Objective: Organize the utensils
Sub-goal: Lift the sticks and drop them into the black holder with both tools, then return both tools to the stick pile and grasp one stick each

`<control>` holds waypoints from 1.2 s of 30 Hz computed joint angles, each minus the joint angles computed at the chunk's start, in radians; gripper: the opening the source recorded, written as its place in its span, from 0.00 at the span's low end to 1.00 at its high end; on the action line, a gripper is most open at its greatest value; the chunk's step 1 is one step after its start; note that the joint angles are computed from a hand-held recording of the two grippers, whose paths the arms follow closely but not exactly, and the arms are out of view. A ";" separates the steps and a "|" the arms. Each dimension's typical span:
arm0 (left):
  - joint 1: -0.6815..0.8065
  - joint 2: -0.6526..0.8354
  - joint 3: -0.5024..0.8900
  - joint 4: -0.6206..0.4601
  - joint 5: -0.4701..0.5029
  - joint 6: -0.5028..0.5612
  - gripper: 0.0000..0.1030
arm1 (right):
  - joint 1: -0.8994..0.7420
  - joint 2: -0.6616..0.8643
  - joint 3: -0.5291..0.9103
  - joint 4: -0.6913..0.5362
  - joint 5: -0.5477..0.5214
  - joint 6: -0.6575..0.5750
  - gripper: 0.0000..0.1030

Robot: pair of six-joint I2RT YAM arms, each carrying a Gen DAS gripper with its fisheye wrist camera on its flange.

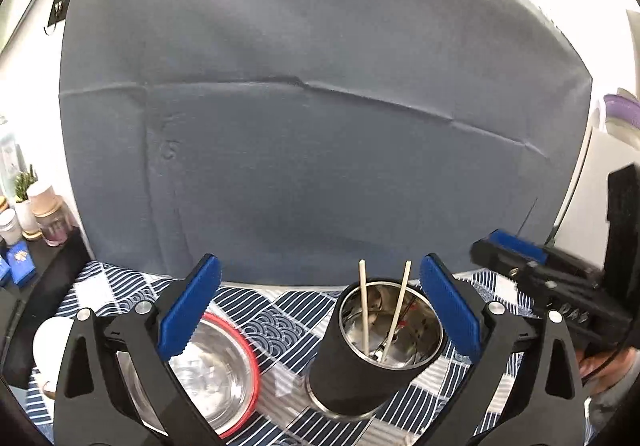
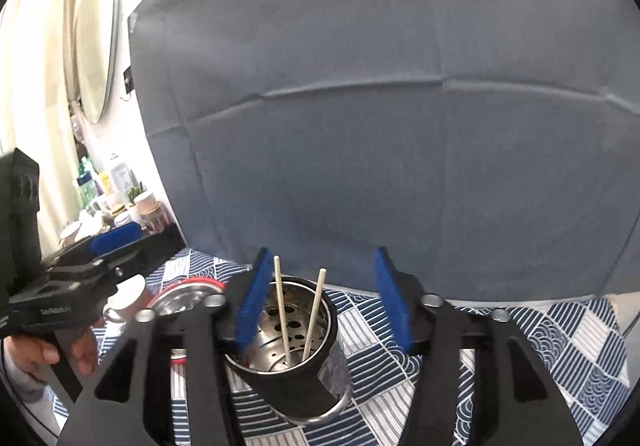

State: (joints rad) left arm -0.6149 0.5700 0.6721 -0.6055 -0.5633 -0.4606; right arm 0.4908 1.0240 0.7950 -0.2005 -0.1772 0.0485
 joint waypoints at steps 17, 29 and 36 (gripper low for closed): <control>-0.305 0.020 0.029 -0.348 -0.135 -0.278 0.94 | -0.002 -0.186 -0.068 -0.270 0.057 -0.081 0.84; -0.546 0.148 -0.135 -0.360 -0.081 -0.566 0.94 | -0.051 -0.300 -0.278 -0.372 0.042 -0.111 0.84; -0.662 0.232 -0.188 -0.325 -0.032 -0.709 0.94 | -0.045 -0.370 -0.358 -0.453 0.049 -0.154 0.84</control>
